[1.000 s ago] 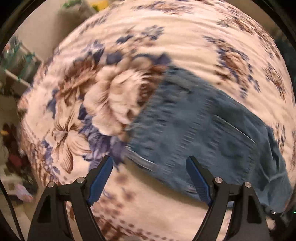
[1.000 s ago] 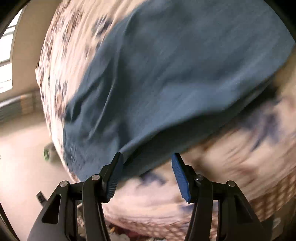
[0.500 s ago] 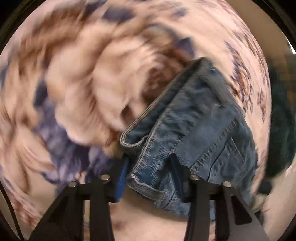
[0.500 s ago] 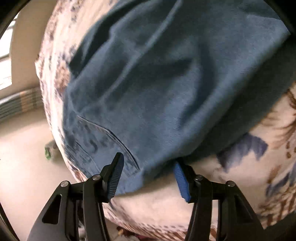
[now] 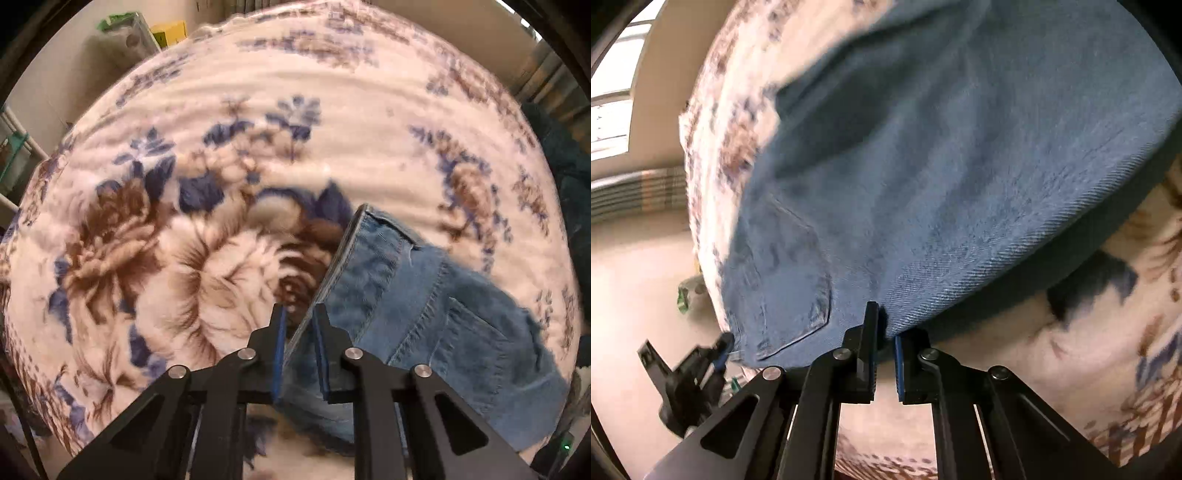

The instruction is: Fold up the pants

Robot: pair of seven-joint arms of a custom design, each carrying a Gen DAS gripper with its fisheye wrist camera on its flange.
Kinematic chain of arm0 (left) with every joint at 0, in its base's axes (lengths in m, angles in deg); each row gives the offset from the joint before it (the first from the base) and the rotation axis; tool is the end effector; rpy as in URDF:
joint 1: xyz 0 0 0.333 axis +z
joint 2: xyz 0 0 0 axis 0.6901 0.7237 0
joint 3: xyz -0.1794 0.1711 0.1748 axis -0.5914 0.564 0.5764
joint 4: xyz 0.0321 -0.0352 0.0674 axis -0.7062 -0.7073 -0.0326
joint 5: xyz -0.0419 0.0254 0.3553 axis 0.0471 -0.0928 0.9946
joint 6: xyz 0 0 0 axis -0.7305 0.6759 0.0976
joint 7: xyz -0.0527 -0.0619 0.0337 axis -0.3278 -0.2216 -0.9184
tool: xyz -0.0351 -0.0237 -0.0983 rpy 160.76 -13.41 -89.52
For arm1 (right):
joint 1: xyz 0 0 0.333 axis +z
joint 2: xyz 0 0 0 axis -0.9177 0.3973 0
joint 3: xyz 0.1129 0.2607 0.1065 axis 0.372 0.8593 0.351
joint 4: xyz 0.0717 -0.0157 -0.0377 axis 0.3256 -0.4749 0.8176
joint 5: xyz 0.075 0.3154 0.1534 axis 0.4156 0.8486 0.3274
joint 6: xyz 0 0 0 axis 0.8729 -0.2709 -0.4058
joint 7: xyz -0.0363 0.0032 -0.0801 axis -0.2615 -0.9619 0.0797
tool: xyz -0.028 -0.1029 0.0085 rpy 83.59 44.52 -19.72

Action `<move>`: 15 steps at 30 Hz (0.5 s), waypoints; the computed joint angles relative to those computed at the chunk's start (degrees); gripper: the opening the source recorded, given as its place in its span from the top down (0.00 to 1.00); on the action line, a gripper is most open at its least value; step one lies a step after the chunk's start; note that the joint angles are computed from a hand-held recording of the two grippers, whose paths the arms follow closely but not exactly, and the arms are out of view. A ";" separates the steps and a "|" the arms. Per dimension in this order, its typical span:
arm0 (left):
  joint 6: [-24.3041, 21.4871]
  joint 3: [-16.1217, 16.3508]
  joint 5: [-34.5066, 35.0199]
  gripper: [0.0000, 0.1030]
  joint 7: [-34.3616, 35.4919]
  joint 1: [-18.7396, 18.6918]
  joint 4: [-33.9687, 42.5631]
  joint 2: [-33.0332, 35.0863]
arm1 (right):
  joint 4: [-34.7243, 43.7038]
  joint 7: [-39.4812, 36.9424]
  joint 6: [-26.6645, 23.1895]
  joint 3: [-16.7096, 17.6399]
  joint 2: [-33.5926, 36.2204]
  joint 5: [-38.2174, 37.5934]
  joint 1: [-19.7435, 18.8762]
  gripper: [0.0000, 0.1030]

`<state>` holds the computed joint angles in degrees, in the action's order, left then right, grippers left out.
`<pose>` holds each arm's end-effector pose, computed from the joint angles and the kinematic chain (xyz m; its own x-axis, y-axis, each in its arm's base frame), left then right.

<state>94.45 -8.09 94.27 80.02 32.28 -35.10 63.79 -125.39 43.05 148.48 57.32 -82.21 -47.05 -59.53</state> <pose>0.5612 -0.2103 0.5322 0.4204 -0.8958 0.1440 -0.8682 -0.4433 -0.2230 0.4659 0.0543 0.4840 -0.5673 -0.6292 -0.5313 -0.8069 0.5537 0.2057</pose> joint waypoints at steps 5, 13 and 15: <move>-2.35 -0.69 -2.82 0.86 3.24 -0.01 -1.37 -1.17 | 2.65 -3.66 -8.31 -1.79 4.63 3.07 -1.52 0.81; -11.14 -2.13 2.42 0.65 -0.61 -3.44 6.65 -0.70 | 9.73 -6.26 -16.23 -2.77 1.66 -8.18 -6.38 0.58; -11.98 -2.75 5.15 0.40 0.14 -5.34 11.34 2.17 | 10.15 -6.07 -14.34 -3.20 0.40 -12.10 -7.88 0.58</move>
<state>82.47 -10.83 99.42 80.17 26.94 -23.76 65.96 -115.24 36.98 134.15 54.13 -81.82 -59.14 -67.42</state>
